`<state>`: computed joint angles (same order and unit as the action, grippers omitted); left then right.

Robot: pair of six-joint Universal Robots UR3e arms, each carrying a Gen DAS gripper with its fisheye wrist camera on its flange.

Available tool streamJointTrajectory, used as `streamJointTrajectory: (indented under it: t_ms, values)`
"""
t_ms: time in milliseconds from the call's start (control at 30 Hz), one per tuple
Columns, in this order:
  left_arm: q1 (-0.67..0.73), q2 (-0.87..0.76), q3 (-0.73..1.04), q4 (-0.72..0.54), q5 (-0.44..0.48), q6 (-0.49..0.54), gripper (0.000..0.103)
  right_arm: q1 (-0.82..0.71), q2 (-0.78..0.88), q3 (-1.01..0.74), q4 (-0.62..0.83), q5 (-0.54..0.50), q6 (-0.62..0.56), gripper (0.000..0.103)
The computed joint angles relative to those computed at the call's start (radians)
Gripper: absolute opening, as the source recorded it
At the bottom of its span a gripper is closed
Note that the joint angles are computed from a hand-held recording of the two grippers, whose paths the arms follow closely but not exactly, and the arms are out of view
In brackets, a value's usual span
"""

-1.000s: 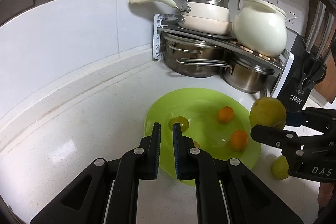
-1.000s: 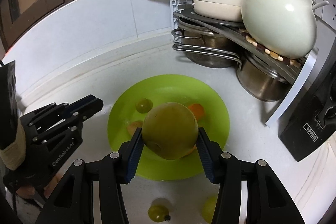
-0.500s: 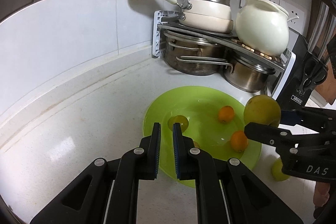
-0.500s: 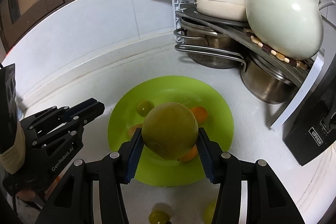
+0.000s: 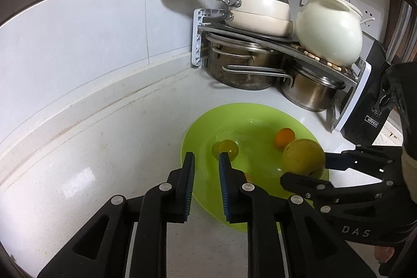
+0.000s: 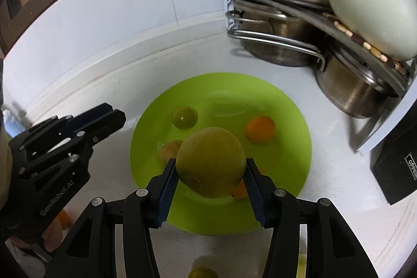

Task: Organize fruits
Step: 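Lower the green-yellow fruit onto the plate and open the right gripper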

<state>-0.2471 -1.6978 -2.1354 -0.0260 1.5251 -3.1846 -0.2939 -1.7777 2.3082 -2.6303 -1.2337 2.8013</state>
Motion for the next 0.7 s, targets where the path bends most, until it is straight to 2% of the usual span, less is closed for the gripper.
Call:
streamJointTrajectory:
  t_ms: [200,700]
  values:
    - [-0.001,0.000,0.000,-0.005,0.006,0.004,0.021,-0.004,-0.001,0.012,-0.005,0.011,0.009,0.052]
    - [-0.005,0.054,0.002,-0.034,0.021,0.043,0.029,0.006,-0.134,0.039,0.025,0.003,0.008,0.054]
